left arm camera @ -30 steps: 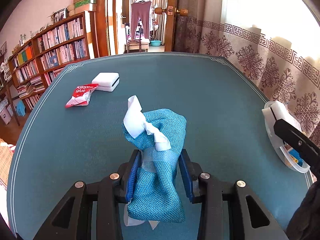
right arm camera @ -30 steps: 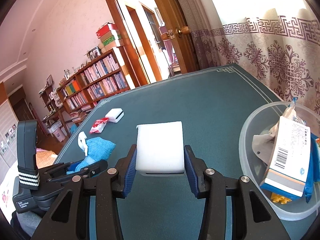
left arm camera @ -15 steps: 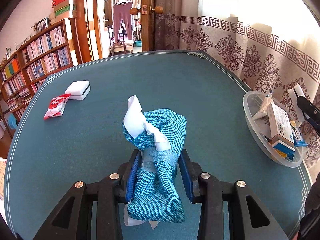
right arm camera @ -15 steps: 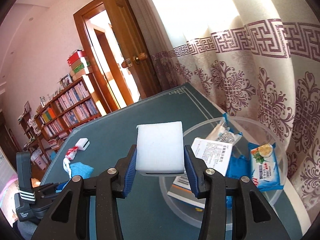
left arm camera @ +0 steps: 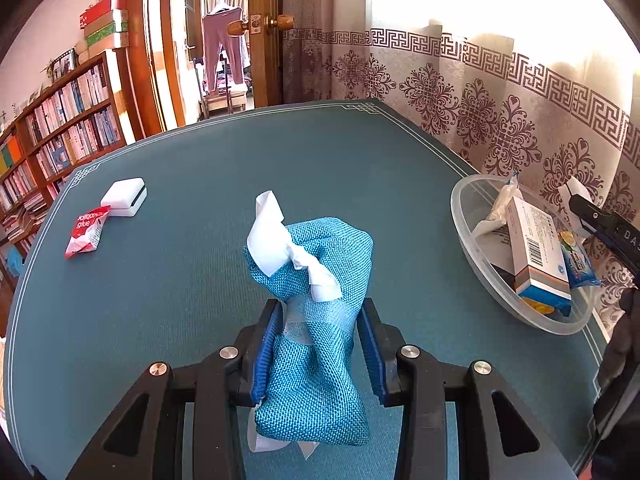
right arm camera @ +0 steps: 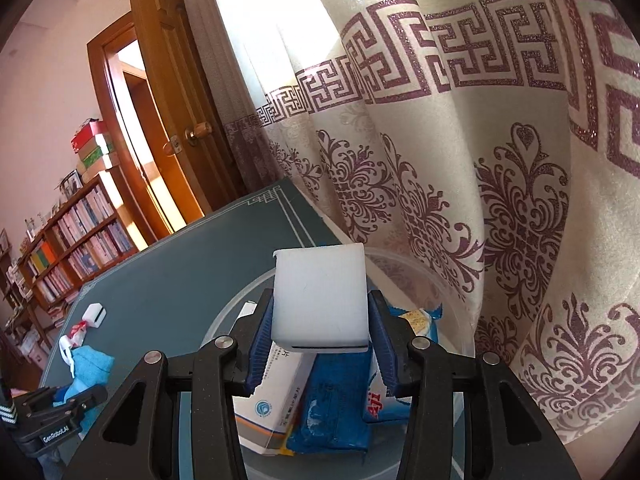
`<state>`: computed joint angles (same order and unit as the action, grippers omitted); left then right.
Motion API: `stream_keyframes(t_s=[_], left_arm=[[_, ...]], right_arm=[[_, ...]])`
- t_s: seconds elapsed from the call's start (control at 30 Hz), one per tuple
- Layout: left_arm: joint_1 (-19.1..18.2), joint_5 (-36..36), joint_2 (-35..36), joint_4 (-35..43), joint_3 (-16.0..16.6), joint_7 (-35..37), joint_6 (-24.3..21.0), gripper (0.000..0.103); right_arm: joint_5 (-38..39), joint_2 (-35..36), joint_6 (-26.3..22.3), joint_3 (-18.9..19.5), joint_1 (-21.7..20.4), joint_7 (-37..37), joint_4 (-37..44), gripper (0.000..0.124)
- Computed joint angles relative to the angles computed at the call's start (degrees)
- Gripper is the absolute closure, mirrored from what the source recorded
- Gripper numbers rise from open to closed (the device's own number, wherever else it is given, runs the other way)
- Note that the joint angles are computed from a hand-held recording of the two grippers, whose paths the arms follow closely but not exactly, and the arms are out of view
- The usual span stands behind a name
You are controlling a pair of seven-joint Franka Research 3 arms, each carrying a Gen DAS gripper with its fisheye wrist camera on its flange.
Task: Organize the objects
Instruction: 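Release the sponge block into the clear bowl with the right tool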
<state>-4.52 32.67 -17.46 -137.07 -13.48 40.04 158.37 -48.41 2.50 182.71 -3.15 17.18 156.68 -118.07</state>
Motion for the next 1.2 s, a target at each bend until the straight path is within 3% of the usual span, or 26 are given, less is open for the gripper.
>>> stream_keyframes(t_s=[0.17,0.3,0.53,0.67,0.9,1.1,1.2], left_arm=[[-0.2,-0.5,0.3,0.1,0.1,0.0,-0.3,0.062],[-0.3,-0.8,0.5,0.1,0.3,0.3,-0.2,0.062],[-0.6,-1.2,0.8,0.4,0.3,0.6,0.0,0.062],[-0.6,-1.1,1.0,0.5,0.2,0.5,-0.1,0.062],[-1.0,-1.3,1.2,0.6,0.1,0.6,0.1,0.062],[-1.2,-1.2,1.4,1.0,0.0,1.2,0.1,0.062],[-1.3,-0.9,2.3,2.2,-0.1,1.4,0.1,0.062]], right_arm=[[6.3,1.2,-0.7,0.4,0.1,-5.4,0.1,0.076],[10.3,1.4,-0.3,-0.9,1.5,-8.0,-0.4,0.061],[3.8,0.1,0.7,-3.5,3.1,-1.4,-1.6,0.061],[2.0,-1.0,2.0,-1.9,0.9,1.0,-3.0,0.061],[8.9,-2.7,4.4,3.2,-3.0,-6.7,-6.0,0.061],[23.8,-2.9,5.0,6.7,-4.0,-20.2,-8.0,0.061],[22.3,-3.0,5.1,8.7,-6.3,-18.6,-8.1,0.061]])
